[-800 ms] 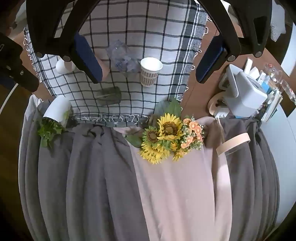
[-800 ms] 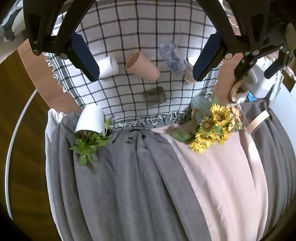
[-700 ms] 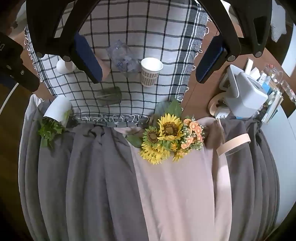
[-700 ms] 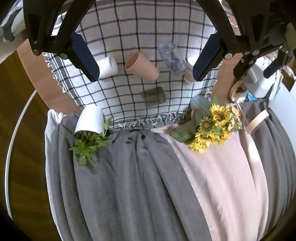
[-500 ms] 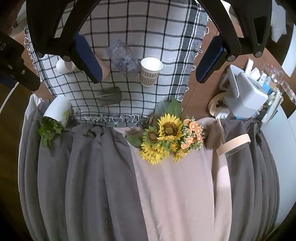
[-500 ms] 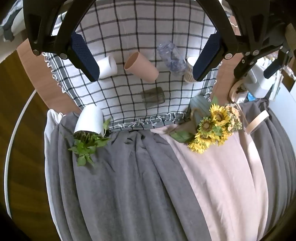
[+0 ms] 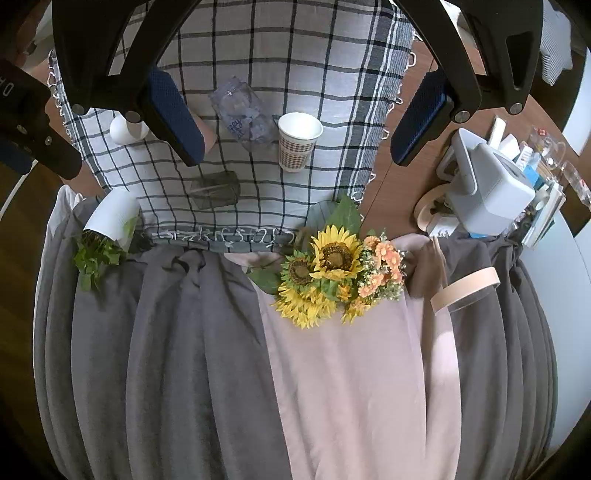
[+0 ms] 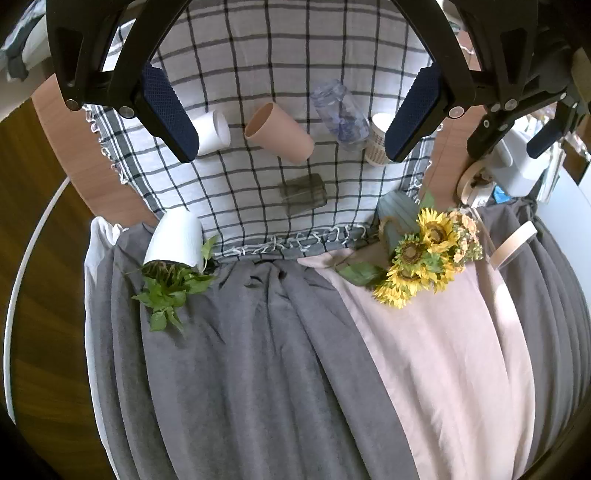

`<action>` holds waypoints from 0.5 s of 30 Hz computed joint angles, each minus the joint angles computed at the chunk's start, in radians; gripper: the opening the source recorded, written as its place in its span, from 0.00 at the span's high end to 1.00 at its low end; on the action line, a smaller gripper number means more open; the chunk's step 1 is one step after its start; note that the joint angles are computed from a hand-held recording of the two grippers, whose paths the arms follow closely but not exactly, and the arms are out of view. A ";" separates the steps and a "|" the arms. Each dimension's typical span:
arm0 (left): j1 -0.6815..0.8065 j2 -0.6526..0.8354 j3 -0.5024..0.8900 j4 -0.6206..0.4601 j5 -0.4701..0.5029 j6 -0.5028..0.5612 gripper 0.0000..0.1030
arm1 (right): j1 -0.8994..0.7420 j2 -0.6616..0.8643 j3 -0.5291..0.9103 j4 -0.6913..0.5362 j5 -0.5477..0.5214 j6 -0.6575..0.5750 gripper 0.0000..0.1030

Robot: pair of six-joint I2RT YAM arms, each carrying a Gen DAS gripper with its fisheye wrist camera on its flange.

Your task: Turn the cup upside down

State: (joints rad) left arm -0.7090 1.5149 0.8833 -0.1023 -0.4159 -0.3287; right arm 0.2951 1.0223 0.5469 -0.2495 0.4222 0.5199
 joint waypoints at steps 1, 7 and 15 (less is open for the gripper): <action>0.004 0.002 0.001 -0.001 0.007 0.000 0.00 | 0.002 0.010 0.002 0.007 0.003 0.001 0.02; 0.007 -0.002 0.002 -0.007 0.010 0.010 0.00 | 0.005 0.037 -0.003 0.036 0.002 -0.001 0.02; 0.012 -0.001 0.003 -0.007 0.022 0.021 0.00 | 0.005 0.048 0.001 0.043 0.003 -0.002 0.02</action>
State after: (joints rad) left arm -0.6969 1.5143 0.8865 -0.1088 -0.3942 -0.3081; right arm 0.3002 1.0700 0.5481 -0.2068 0.4255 0.5176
